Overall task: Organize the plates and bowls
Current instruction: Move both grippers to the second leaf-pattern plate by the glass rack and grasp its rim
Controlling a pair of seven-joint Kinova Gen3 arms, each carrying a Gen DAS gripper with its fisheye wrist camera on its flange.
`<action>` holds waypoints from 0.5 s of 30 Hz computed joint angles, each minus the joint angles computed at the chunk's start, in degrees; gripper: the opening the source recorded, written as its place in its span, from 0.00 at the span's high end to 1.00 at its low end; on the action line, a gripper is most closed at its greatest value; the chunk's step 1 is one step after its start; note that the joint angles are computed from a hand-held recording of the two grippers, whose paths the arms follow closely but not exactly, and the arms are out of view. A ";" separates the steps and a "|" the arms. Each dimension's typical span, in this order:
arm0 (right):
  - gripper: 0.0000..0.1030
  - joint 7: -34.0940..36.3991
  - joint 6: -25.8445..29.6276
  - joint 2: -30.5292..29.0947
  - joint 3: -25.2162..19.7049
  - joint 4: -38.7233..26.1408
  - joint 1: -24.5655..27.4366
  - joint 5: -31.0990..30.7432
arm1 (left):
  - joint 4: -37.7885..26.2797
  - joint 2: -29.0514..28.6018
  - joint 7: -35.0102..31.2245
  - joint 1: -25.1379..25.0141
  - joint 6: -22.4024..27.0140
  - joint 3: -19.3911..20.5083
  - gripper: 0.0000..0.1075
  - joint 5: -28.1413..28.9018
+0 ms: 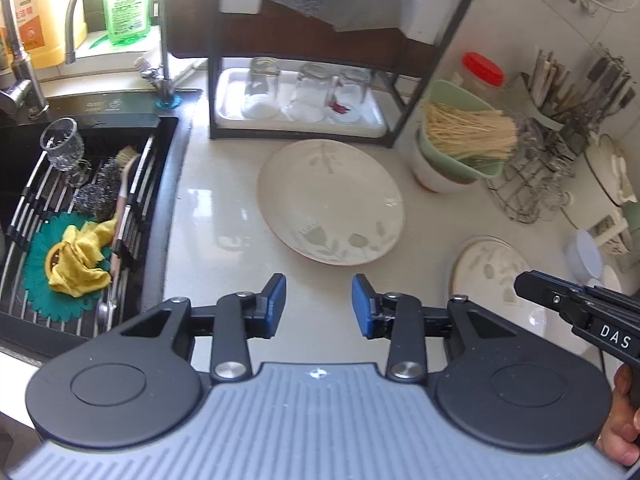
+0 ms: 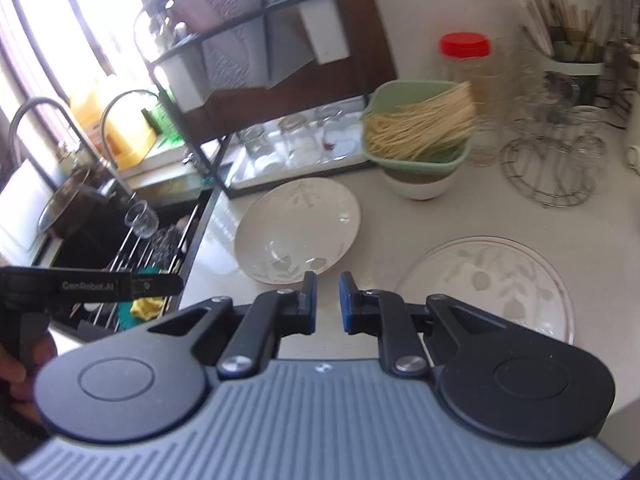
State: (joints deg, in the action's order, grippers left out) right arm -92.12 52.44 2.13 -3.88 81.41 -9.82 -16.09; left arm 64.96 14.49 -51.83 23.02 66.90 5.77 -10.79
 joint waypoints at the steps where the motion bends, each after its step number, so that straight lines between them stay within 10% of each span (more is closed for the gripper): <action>1: 0.85 1.36 0.72 1.25 0.12 -1.08 0.23 -1.06 | 0.24 0.20 0.62 0.06 -0.17 -0.37 0.57 -0.62; 7: 0.65 7.48 4.54 8.71 -0.32 -7.27 3.02 -5.72 | -0.60 3.42 4.52 -0.85 -0.59 -1.84 0.50 -0.72; 15: 0.65 10.00 6.62 17.48 -1.62 -14.33 5.35 -6.08 | -0.79 8.02 8.27 -1.21 -5.67 -3.33 0.50 -1.87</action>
